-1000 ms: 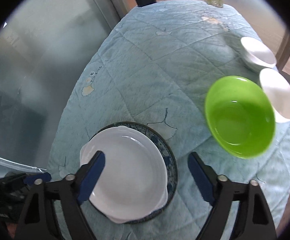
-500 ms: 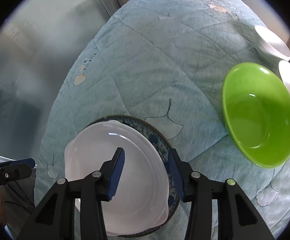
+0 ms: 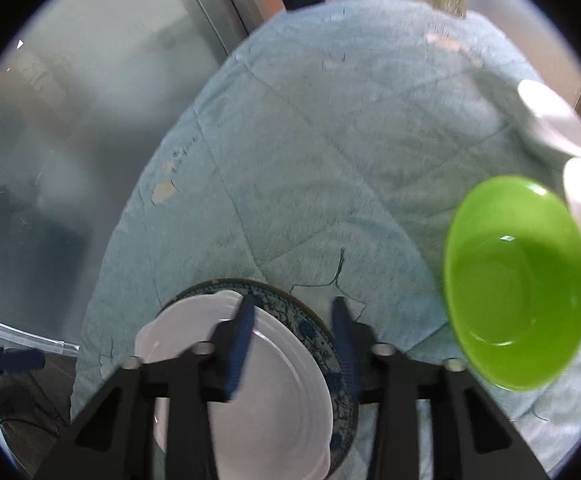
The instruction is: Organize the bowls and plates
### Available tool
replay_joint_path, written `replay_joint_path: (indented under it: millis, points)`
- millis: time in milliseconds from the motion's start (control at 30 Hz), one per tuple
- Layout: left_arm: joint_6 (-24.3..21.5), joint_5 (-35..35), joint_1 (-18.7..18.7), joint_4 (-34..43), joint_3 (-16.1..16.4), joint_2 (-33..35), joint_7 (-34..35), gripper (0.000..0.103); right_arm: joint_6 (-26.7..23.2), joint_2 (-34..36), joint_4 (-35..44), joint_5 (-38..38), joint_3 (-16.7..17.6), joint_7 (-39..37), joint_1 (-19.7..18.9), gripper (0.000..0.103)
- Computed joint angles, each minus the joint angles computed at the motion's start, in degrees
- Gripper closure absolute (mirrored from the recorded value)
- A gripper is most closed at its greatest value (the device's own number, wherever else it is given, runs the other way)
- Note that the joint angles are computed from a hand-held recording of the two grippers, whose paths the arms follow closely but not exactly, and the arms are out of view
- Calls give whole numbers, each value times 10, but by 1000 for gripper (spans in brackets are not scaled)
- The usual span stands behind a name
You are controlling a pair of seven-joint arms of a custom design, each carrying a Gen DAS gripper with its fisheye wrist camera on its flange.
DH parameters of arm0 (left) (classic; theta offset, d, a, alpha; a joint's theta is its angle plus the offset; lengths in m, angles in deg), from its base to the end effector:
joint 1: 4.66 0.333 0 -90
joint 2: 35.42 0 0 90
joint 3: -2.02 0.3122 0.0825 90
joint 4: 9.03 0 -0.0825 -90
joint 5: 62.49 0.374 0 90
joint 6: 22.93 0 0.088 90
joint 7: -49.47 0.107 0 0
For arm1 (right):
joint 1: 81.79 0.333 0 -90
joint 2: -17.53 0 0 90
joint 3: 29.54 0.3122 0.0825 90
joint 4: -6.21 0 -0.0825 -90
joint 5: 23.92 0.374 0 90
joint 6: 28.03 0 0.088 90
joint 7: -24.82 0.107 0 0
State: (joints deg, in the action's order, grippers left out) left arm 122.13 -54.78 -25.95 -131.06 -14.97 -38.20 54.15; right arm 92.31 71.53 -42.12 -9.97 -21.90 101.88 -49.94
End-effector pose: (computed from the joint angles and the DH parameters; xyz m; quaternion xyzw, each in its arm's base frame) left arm 0.4375 -0.3495 0.4788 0.8878 -0.3994 0.2284 0.0097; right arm 0.6413 0.4799 0.3817 -0.8936 0.3873 0.0536 0.2205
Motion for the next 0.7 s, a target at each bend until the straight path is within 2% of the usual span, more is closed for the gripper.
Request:
replay_joint_path:
  millis: [33, 167, 233, 267, 333, 367, 400, 467, 533, 633, 700]
  points:
    - [-4, 2, -1, 3, -2, 1, -2, 25, -13, 12, 19, 6, 3, 2, -2, 75]
    - [-17, 0, -5, 16, -4, 9, 2, 25, -17, 5, 7, 15, 6, 9, -7, 75]
    - [-27, 6, -6, 25, -4, 15, 3, 25, -1, -16, -23, 25, 9, 10, -14, 74]
    - [-31, 11, -6, 31, -3, 18, 2, 25, 16, -33, -49, 31, 10, 8, -18, 71]
    - [-44, 26, -6, 49, -3, 29, -3, 25, 52, -74, -104, 41, 9, 8, -30, 51]
    - [-54, 34, -7, 61, -3, 36, -4, 23, 80, -99, -140, 50, 10, 6, -38, 34]
    - [-70, 50, -9, 80, -3, 48, -7, 23, 112, -124, -178, 59, 11, 1, -47, 23]
    - [-85, 69, -12, 116, -2, 73, 1, 23, 165, -170, -242, 70, 10, -9, -63, 21]
    - [-100, 77, -14, 159, 1, 103, 20, 20, 186, -202, -285, 74, 2, -11, -82, 20]
    - [-129, 87, -18, 256, 8, 172, 71, 20, 168, -218, -307, 78, -8, 0, -108, 18]
    - [-144, 84, -19, 334, 13, 230, 119, 20, 148, -225, -325, 92, -4, -13, -132, 7]
